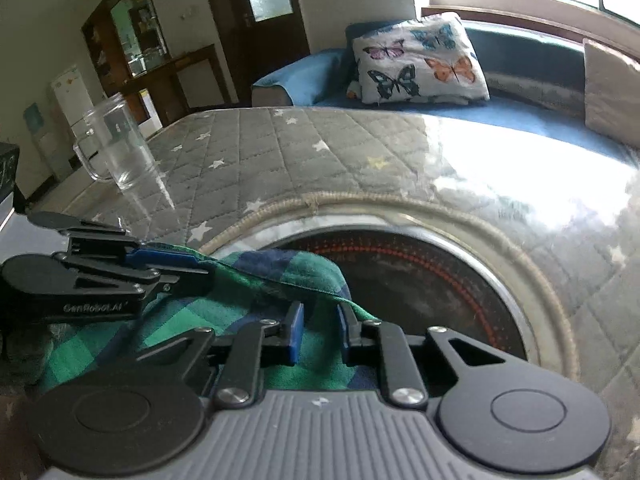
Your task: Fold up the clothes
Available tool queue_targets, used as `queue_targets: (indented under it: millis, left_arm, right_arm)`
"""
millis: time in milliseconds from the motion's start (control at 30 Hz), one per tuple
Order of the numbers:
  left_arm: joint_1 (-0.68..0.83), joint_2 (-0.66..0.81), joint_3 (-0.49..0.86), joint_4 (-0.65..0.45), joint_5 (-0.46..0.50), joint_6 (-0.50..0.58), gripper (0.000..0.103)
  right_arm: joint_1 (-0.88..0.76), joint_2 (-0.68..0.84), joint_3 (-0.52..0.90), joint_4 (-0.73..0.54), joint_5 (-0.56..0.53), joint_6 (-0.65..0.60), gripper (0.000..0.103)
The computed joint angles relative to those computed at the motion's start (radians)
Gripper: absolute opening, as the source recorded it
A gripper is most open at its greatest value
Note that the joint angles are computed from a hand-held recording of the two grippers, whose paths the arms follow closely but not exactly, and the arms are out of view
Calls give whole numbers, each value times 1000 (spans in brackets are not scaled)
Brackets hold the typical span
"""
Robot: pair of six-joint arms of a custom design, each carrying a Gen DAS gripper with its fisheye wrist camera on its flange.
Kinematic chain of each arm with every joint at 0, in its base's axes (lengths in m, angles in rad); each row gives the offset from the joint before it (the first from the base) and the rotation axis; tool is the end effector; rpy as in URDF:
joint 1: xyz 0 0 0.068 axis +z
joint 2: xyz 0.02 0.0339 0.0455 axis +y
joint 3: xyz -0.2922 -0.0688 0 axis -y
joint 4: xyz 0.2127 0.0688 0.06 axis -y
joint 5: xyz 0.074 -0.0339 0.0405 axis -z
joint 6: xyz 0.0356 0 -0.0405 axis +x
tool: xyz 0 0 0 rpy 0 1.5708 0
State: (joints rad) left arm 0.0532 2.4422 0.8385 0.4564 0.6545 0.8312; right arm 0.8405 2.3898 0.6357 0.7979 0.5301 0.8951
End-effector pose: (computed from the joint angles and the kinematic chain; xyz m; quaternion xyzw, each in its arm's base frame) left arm 0.3393 -0.0036 -0.0062 0.4136 0.8310 -0.1989 0.3144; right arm 0.2229 0.2220 0.0074 0.1043 0.9174 0.0613 0.3792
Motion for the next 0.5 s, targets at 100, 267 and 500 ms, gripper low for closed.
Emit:
queue_targets:
  millis: [100, 267, 500]
  left_arm:
    - [23, -29, -30, -9, 28, 17, 26]
    - [58, -80, -91, -46, 66, 99, 26]
    - [114, -79, -161, -43, 64, 205, 26]
  right_arm:
    - [33, -43, 10, -48, 8, -25, 18]
    - [99, -71, 79, -178, -18, -76, 19]
    - [197, -48, 207, -353, -45, -91, 25]
